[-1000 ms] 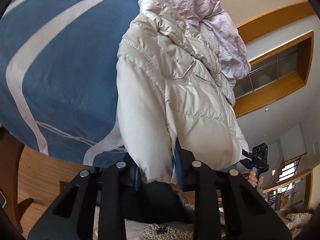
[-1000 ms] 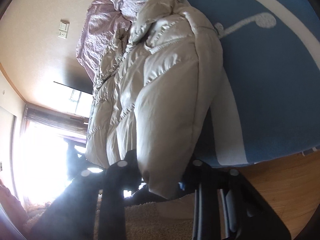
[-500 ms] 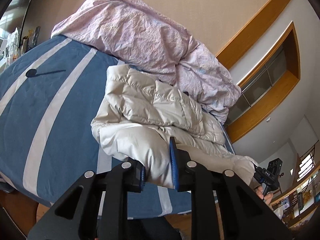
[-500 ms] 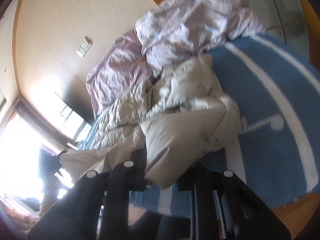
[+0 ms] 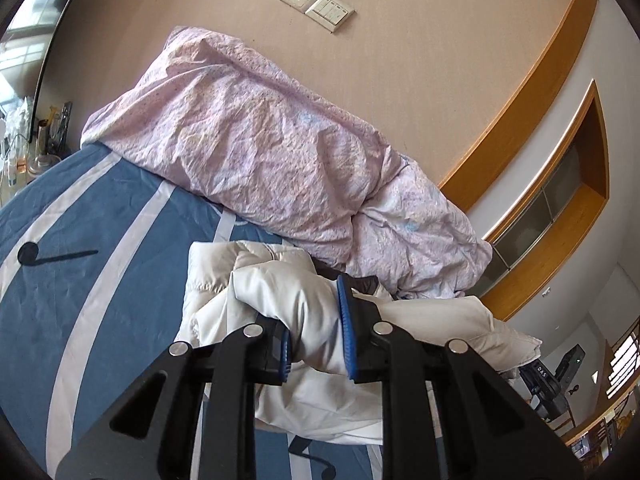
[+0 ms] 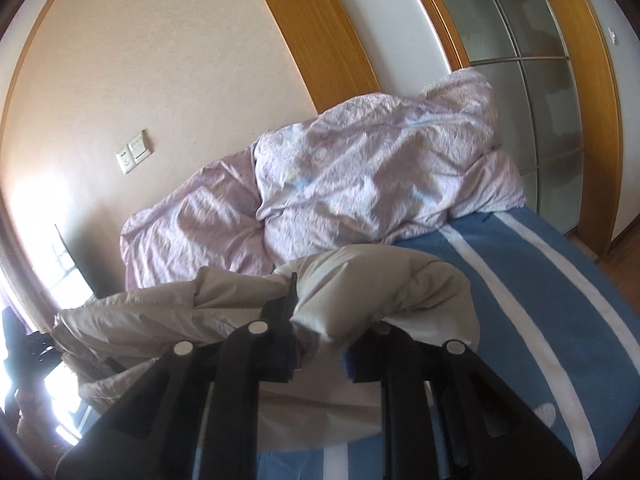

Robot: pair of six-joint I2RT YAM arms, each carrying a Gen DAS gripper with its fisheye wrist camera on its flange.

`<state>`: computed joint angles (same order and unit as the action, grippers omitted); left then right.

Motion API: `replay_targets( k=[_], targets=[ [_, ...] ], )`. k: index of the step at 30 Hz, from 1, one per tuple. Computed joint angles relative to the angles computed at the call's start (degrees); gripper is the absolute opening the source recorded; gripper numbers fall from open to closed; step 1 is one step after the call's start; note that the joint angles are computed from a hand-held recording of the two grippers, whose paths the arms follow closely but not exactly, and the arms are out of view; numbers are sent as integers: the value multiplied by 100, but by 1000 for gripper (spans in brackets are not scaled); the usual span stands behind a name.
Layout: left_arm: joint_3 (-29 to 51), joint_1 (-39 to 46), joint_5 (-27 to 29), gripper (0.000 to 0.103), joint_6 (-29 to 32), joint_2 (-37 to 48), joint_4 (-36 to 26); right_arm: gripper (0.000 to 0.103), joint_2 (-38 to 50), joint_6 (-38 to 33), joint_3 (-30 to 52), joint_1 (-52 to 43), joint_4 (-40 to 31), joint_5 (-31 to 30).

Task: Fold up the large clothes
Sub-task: 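Lower the folded hem onto the collar and open both tools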

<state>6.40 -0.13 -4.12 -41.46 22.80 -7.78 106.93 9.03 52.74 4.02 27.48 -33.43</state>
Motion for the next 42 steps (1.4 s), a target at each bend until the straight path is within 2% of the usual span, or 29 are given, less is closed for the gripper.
replay_targets(
  k=[6, 9, 18, 23, 25, 28, 30, 31, 32, 33, 34, 35, 38, 40, 42],
  targets=[
    [618, 629, 167, 19, 359, 2913, 2176, 18, 754, 270, 1334, 581, -302, 1002],
    [1036, 729, -2, 19, 519, 4125, 2852, 18, 1308, 336, 2212, 848, -647, 1510],
    [2325, 930, -256, 19, 767, 6852, 3800, 18, 3203, 158, 4742, 1617, -1832, 3437],
    [2798, 1022, -321, 19, 595, 7961, 4112, 19, 4223, 331, 6255, 1823, -2811, 4004],
    [2879, 1047, -311, 20, 485, 8243, 4277, 26, 4658, 404, 7017, 1849, -3364, 4026],
    [2840, 1172, -18, 33, 298, 8504, 4728, 37, 5382, 525, 8413, 1837, -4412, 3884],
    [2810, 1257, 215, 56, 193, 8573, 4932, 45, 5669, 624, 8970, 1793, -4775, 3657],
    [2782, 1286, 301, 64, 151, 8562, 5013, 50, 5696, 693, 9030, 1752, -4813, 3496],
    [2707, 1313, 373, 90, 125, 8509, 5151, 56, 5592, 751, 8837, 1713, -4686, 3352],
    [2599, 1285, 273, 102, 96, 8416, 5305, 68, 5382, 812, 8434, 1660, -4393, 3131],
    [2402, 1238, 79, 102, 88, 8242, 5569, 79, 5097, 846, 7894, 1627, -3987, 3020],
    [2315, 1227, 49, 102, 138, 8080, 5636, 81, 4796, 834, 7339, 1611, -3569, 3009],
    [2159, 1137, -90, 102, 337, 7255, 4950, 82, 3722, 361, 5394, 1663, -1955, 3256],
    [1963, 874, -386, 102, 585, 6770, 4630, 82, 3303, -51, 4676, 1712, -1538, 3287],
    [1780, 433, -921, 102, 878, 6444, 4387, 81, 2996, -431, 4049, 1759, -1238, 3238]
  ],
)
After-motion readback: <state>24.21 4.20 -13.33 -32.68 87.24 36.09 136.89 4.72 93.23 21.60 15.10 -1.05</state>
